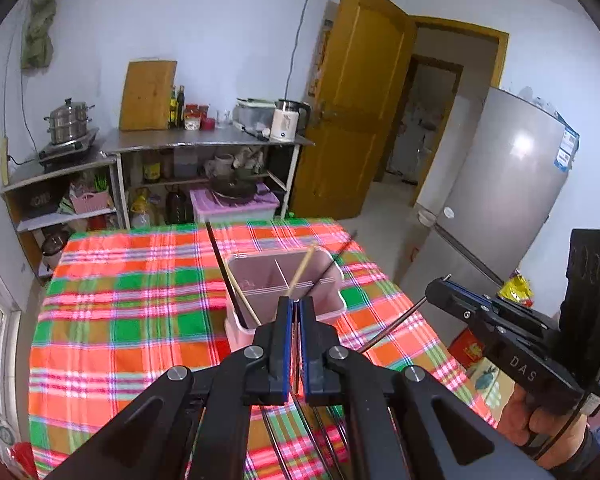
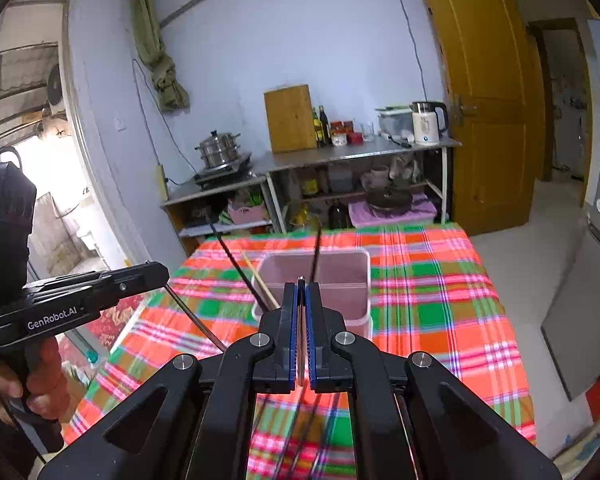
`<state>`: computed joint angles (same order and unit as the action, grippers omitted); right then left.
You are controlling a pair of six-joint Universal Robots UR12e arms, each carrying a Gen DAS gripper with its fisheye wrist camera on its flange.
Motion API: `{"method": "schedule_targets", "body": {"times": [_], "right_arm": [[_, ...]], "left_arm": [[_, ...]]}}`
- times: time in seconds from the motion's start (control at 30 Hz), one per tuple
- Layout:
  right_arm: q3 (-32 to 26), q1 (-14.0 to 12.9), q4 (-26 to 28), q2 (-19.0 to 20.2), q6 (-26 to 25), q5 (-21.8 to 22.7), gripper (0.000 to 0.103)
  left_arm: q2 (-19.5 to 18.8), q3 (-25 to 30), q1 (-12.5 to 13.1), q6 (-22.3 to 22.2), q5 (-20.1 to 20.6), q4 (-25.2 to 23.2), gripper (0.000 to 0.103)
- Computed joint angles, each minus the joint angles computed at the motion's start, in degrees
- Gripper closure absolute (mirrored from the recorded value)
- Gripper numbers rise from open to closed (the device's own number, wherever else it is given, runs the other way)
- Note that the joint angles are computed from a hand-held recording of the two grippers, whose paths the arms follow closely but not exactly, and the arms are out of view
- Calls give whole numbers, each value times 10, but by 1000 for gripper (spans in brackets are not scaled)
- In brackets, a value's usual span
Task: Organize utensils
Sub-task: 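Lift both held black chopsticks and carry them over the pink basket, then open both grippers to drop the chopsticks into the pink basket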
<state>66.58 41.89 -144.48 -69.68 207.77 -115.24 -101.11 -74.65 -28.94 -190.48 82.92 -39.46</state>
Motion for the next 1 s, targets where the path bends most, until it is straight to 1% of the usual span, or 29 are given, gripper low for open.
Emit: {"method": "schedule_targets", "body": {"times": [0.3,0.57,0.73,1.0], "right_arm": [[-51,-11,-23,31,-24,0,100],[-72,-20,-30,50,-23,2,100],[-76,-25,-28,58,-22,8,100],[-65,-25,-15,65,-19,7,100]], "left_arm": [[-32,61,8,5,16,6,100],[-62,97,13,11,26,-3,100],[-74,95,17,6,22,3,100],[-76,61,23,-11,7,26,100]]}}
